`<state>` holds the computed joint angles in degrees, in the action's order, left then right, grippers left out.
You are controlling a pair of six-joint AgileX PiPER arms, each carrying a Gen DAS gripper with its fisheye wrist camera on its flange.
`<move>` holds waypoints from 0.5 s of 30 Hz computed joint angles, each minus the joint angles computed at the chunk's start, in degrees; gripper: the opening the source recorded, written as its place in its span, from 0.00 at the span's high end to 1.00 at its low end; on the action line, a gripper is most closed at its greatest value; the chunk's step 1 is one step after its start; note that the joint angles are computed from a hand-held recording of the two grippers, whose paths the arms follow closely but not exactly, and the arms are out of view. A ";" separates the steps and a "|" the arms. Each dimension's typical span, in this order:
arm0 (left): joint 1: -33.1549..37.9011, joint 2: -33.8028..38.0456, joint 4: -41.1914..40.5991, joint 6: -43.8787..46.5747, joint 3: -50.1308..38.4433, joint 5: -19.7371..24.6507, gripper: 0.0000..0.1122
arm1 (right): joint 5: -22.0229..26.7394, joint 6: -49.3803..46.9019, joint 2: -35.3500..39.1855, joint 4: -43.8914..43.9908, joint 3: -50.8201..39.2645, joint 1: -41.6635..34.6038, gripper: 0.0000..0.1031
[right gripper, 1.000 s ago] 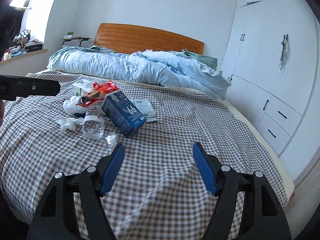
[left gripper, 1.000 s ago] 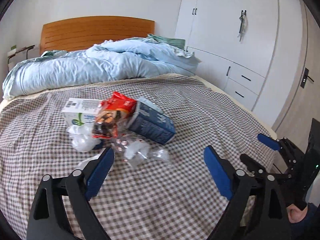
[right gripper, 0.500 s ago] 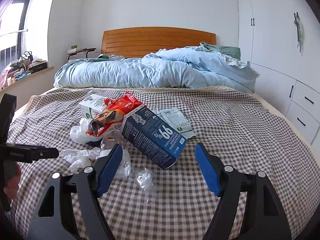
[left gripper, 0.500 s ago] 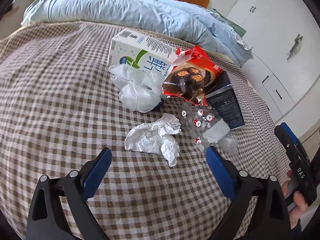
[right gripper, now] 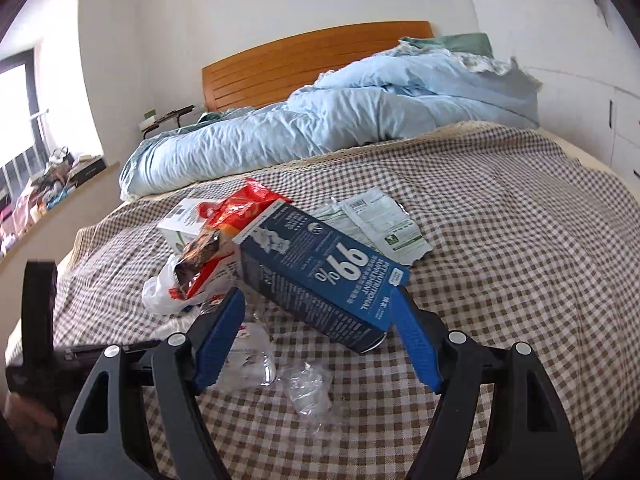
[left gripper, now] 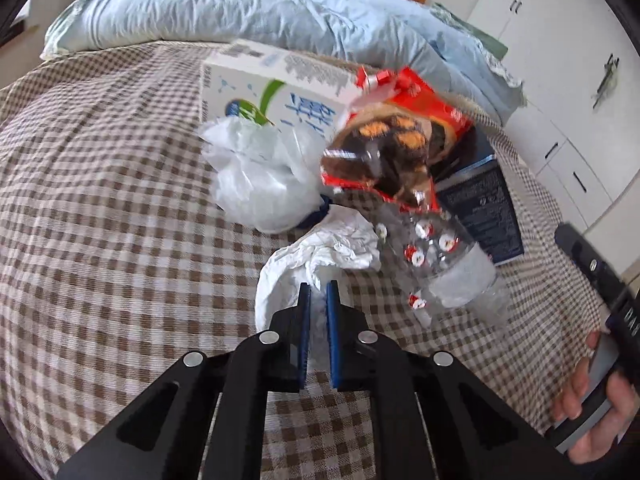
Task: Collect trash
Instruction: 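Grasp the white tissue with the left tool while the right tool grasps the clear bottle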
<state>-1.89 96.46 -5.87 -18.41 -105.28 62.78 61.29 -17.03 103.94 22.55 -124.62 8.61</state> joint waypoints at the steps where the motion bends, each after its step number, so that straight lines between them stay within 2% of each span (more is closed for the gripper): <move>1: 0.64 -1.56 0.16 -0.65 0.90 -0.73 0.96 | -1.56 -2.11 -1.40 -1.76 2.09 1.31 0.30; 3: 1.86 -4.29 -0.03 -2.03 2.32 -1.80 0.96 | -1.71 -4.00 -2.31 -6.00 3.97 3.86 0.30; 4: 2.19 -5.37 0.29 -2.64 2.70 -2.11 0.96 | -1.22 -4.16 -2.23 -7.23 4.45 4.47 0.35; 5: 2.30 -6.69 1.29 -3.61 3.40 -2.66 0.96 | 0.88 -4.52 -1.23 -7.33 3.52 4.69 0.48; 7: 2.33 -8.38 3.20 -4.56 3.90 -2.89 0.96 | 4.48 -4.74 0.81 -7.56 1.74 4.88 0.61; 12: 3.10 -8.88 3.00 -4.71 3.69 -2.63 0.96 | 6.85 -4.21 3.91 -7.85 -0.55 6.75 0.65; 14: 2.93 -9.26 2.63 -4.04 4.40 -2.66 0.96 | 7.78 -3.04 5.43 -7.40 -2.35 7.31 0.74; 15: 2.70 -9.20 2.79 -3.98 4.33 -2.65 0.96 | 7.65 -2.46 5.82 -7.48 -2.61 7.68 0.76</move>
<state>0.80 87.25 -3.08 -22.38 -100.94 60.12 68.95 -19.49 109.75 15.07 -127.22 16.29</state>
